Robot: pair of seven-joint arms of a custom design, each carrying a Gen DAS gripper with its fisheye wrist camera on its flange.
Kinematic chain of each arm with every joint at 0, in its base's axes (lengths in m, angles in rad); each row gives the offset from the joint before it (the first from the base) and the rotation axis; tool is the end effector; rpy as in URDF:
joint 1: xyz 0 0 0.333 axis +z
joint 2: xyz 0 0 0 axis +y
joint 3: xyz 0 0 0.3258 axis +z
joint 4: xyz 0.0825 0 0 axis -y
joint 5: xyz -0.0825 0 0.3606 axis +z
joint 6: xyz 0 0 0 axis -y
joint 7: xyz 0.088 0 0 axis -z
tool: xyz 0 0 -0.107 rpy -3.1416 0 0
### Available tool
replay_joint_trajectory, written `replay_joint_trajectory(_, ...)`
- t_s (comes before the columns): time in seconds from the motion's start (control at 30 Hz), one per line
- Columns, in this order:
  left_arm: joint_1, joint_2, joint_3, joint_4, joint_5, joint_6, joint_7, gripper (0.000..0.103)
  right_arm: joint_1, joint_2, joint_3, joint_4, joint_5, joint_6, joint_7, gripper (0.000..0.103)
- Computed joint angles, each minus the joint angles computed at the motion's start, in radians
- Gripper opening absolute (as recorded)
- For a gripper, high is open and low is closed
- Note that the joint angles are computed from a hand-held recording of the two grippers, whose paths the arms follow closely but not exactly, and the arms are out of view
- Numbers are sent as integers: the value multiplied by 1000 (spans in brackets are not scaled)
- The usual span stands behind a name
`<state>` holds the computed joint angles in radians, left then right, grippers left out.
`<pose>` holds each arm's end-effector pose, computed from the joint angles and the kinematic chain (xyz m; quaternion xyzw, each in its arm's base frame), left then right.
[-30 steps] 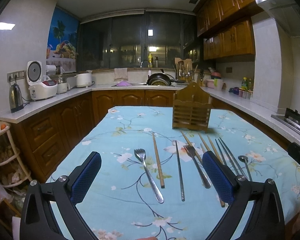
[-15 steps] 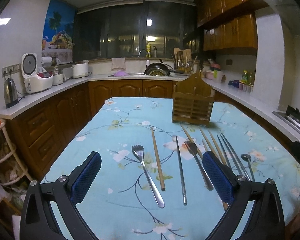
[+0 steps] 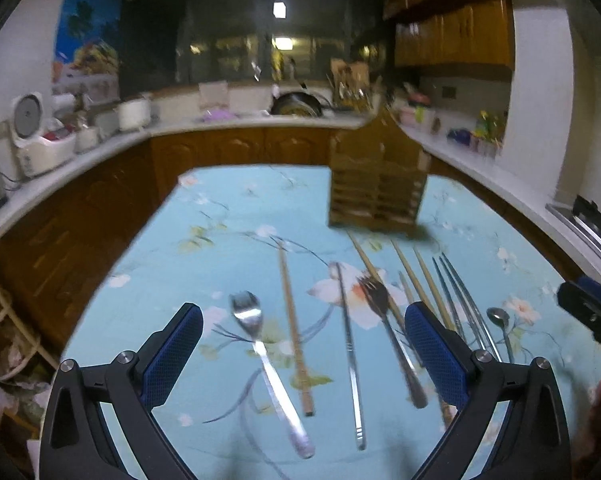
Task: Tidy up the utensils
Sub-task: 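Grasp the silver spoon with the right tool while the left tool reaches toward the silver fork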
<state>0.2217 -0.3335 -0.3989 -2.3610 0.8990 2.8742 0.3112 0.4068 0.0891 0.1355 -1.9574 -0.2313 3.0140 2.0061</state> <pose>0.4488 -0.1433 0.5400 -0.7009 0.5379 -0.3117 0.3497 0.5124 0.3248 0.5691 -0.7154 0.5198 -0.1937 0.4248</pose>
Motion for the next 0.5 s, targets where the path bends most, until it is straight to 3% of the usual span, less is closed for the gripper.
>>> replay_joint_trajectory(0.13, -101, 86, 80, 58, -180, -18, 197, 99, -28, 40, 31, 47, 136, -98, -106, 97)
replay_joint_trajectory(0.3, -213, 157, 166, 121, -449, -68, 475, 86, -40, 78, 32, 91, 215, -213, -154, 74)
replay_joint_trajectory(0.4, -245, 192, 198, 169, -584, -117, 610, 79, -46, 99, 32, 118, 251, -268, -175, 64)
replay_joint_trajectory(0.5, -253, 236, 209, 220, -640, -151, 672, 74, -49, 126, 34, 149, 279, -313, -195, 55)
